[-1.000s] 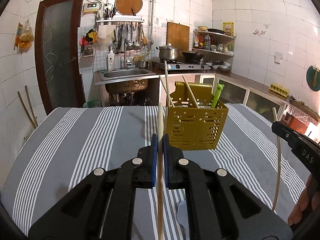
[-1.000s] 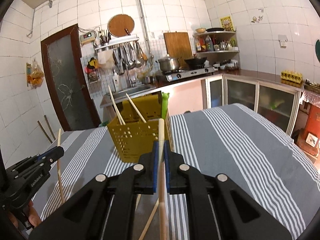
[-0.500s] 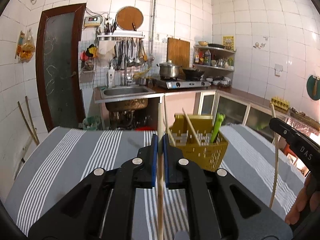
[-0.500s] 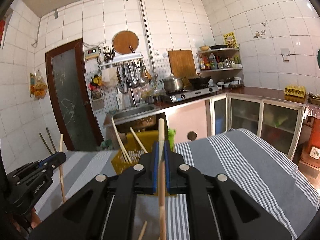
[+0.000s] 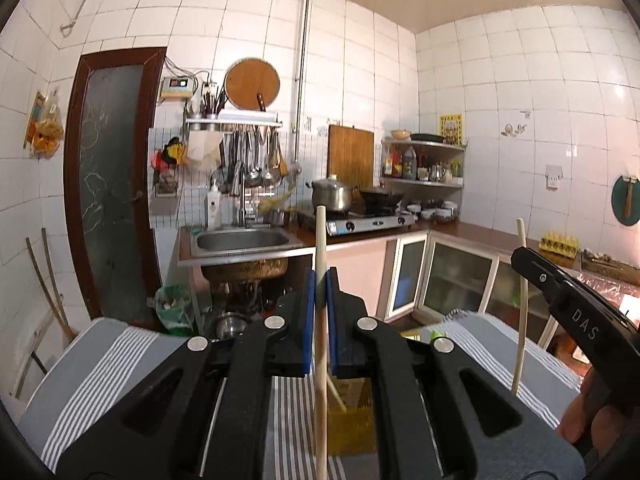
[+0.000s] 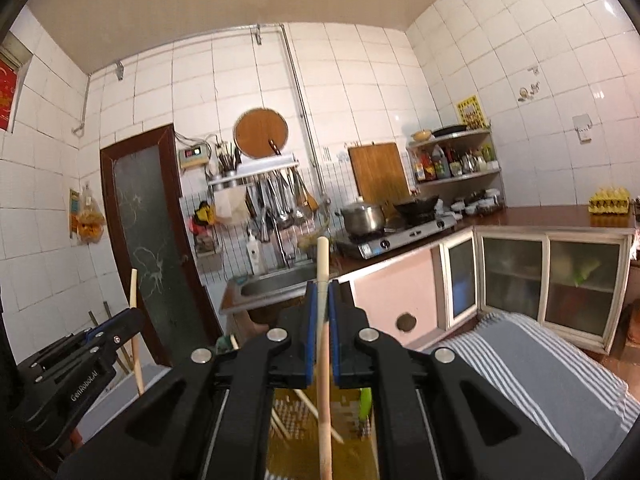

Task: Organize utensils
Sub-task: 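Lift the chopstick with the left tool while the right tool carries its chopstick to the holder, then lower the left tool's chopstick into the holder while the right tool inserts its chopstick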

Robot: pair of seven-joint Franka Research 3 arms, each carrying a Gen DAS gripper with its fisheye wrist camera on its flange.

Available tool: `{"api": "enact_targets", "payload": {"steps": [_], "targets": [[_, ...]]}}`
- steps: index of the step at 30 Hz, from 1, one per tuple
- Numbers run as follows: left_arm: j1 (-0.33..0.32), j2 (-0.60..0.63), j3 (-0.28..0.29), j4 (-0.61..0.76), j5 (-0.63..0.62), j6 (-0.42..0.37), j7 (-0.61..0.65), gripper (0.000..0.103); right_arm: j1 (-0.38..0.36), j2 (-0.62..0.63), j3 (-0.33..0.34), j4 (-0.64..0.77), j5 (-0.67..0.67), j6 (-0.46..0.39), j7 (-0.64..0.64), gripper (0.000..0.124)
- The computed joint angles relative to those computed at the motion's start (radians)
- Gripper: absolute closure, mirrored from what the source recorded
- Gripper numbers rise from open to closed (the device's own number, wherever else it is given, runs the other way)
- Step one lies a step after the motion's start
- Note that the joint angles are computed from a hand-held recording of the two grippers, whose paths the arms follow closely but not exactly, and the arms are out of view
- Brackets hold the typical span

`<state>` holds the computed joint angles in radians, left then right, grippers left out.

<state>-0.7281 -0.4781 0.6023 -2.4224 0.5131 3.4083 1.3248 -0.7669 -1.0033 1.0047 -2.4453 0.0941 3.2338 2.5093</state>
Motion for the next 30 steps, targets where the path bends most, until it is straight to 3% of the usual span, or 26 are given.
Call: {"api": "enact_targets", "payload": {"steps": [5, 9, 14, 16, 20, 23, 26, 30], "targets": [[-0.054, 0.060, 0.046, 0.070, 0.007, 0.020, -0.034, 0.099, -0.092, 0.024, 0.042, 0.058, 0.008, 0.064, -0.007, 0.118], [-0.003, 0.124, 0.007, 0.115, 0.026, 0.066, -0.075, 0.099, -0.160, 0.016, 0.077, 0.100, 0.021, 0.078, -0.025, 0.118], [-0.024, 0.190, 0.043, 0.187, 0.076, 0.114, -0.158, 0.099, -0.208, 0.013, 0.097, 0.119, 0.051, 0.092, -0.029, 0.118], [0.015, 0.222, 0.008, 0.203, 0.070, 0.151, -0.165, 0.099, -0.224, 0.010, 0.105, 0.124, 0.062, 0.094, -0.027, 0.118], [0.034, 0.299, 0.009, 0.255, 0.112, 0.217, -0.232, 0.099, -0.279, 0.008, 0.136, 0.155, 0.067, 0.095, -0.026, 0.118], [0.032, 0.359, 0.044, 0.303, 0.213, 0.248, -0.374, 0.099, -0.319, -0.018, 0.159, 0.168, 0.073, 0.091, -0.018, 0.118], [0.046, 0.432, 0.084, 0.375, 0.387, 0.285, -0.607, 0.099, -0.348, -0.030, 0.175, 0.179, 0.072, 0.094, -0.014, 0.118], [0.099, 0.498, 0.046, 0.410, 0.392, 0.294, -0.654, 0.099, -0.373, -0.024, 0.196, 0.187, 0.070, 0.094, -0.005, 0.118]]}}
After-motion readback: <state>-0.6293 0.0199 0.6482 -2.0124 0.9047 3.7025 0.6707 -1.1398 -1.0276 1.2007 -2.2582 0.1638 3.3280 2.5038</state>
